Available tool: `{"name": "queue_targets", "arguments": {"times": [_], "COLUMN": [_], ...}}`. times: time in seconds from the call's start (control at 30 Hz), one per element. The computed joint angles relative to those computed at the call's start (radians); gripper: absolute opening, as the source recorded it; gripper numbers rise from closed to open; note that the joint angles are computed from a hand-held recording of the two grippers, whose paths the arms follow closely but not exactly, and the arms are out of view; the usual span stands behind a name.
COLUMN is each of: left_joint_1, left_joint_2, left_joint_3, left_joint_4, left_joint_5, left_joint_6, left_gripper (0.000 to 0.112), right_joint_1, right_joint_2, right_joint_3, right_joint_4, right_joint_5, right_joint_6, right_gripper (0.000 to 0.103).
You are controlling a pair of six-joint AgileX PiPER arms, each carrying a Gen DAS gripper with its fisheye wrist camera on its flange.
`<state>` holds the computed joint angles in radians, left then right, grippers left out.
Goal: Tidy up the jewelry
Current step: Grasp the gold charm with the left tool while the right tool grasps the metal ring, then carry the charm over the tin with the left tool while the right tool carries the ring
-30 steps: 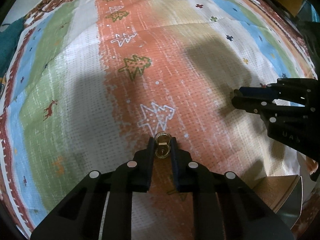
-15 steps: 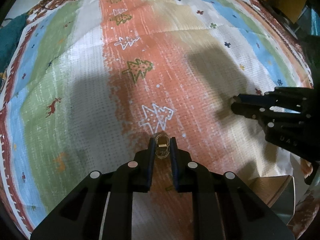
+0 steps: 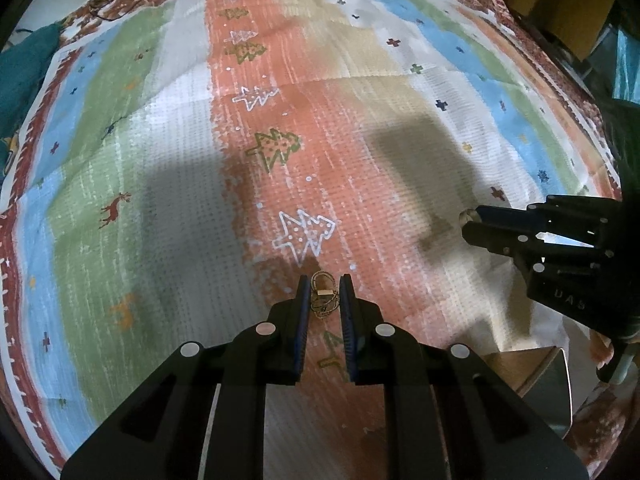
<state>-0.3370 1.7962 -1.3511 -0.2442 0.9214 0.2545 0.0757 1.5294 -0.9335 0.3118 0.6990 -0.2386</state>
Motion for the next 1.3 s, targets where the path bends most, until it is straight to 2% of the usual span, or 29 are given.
{"name": "queue_targets", "arguments": {"times": [1.3], "left_joint_1": [-0.023], "left_joint_2": [-0.32], "left_joint_3": [0.218], "left_joint_4": [-0.117], "left_joint_5": [-0.065], "left_joint_6": [0.072], "left_gripper": [0.014], "right_joint_1": [0.095], "right_joint_2": [-0.341], "right_joint_3": [0.144], "right_joint_4": [-0.085], "right_joint_5": [0.014], "right_joint_6": [0.061], "right_gripper": [0.019]}}
